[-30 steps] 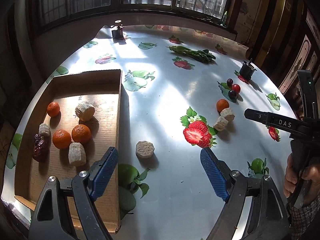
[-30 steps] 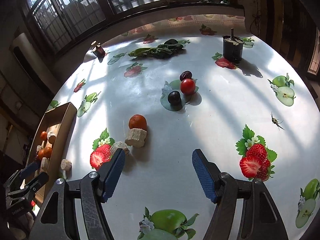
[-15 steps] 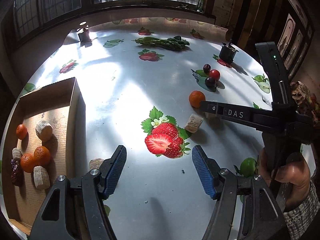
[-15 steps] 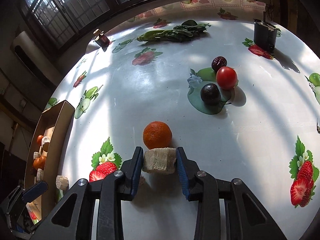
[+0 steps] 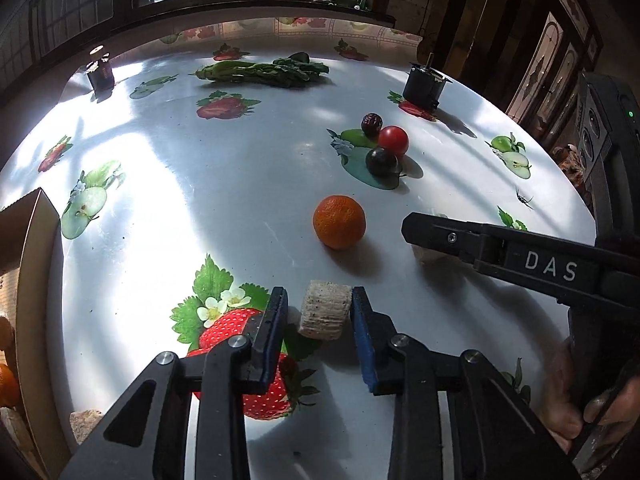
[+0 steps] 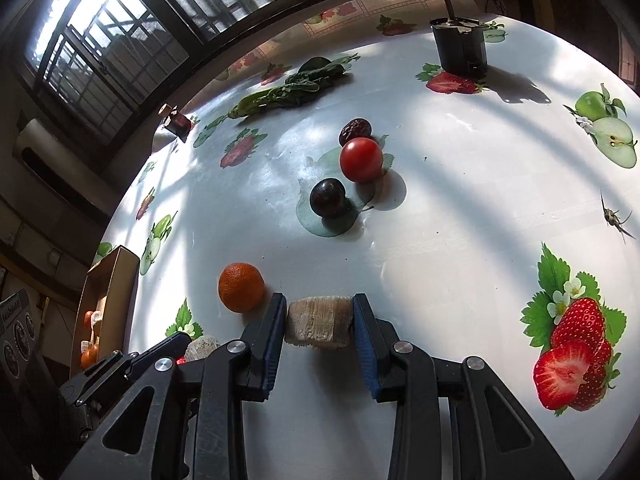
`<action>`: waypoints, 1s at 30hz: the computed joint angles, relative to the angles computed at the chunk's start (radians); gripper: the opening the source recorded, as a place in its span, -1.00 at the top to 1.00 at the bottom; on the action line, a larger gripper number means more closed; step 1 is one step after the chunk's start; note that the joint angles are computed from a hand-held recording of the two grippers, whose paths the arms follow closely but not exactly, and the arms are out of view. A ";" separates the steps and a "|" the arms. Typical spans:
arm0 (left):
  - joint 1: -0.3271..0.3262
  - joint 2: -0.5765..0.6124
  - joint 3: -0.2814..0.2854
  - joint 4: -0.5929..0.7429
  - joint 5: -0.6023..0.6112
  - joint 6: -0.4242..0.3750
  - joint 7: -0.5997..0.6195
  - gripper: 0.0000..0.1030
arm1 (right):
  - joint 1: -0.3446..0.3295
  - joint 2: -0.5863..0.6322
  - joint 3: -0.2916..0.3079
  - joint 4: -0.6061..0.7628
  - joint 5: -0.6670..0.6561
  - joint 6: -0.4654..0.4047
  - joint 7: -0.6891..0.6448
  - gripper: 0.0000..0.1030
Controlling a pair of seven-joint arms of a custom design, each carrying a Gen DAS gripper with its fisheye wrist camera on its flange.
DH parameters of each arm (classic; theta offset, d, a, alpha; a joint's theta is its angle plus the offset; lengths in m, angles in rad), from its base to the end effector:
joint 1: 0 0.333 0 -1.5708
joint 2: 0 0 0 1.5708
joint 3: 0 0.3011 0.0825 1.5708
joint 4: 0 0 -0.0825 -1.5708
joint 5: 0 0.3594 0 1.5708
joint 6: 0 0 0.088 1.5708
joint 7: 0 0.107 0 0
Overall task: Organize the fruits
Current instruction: 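Grasp a white cake with the left gripper while the right gripper grasps another white cake, then carry both cakes into the cardboard box and open both grippers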
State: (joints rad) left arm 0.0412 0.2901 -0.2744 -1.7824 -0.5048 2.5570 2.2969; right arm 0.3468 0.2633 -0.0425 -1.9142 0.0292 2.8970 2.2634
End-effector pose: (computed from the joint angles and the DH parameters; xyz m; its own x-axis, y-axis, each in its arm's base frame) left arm 0.6333 -0.1268 0.4479 -0.5733 -0.8080 0.1357 -0.7022 0.3992 -0.5896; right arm 0.6076 0.1912 0.4428 -0.2424 -0.8693 -0.4308 -0.7386 0.4533 -0.4990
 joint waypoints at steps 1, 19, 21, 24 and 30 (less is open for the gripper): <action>0.007 0.000 -0.005 -0.001 -0.019 -0.003 0.011 0.58 | 0.009 0.001 -0.009 0.003 -0.015 -0.003 0.012 0.31; 0.092 -0.229 0.153 -0.158 -0.212 0.041 0.050 0.58 | 0.006 -0.011 0.064 -0.038 0.134 0.186 -0.191 0.30; 0.112 -0.241 0.195 -0.170 -0.184 0.072 0.003 0.57 | 0.129 -0.010 -0.062 -0.029 0.026 0.176 -0.104 0.30; 0.154 -0.235 0.242 -0.171 -0.155 0.122 -0.059 0.57 | 0.186 -0.004 -0.095 0.016 -0.040 0.129 -0.071 0.30; 0.224 -0.187 0.262 -0.151 -0.088 0.143 -0.164 0.57 | 0.094 0.046 0.128 0.164 0.078 0.066 -0.251 0.30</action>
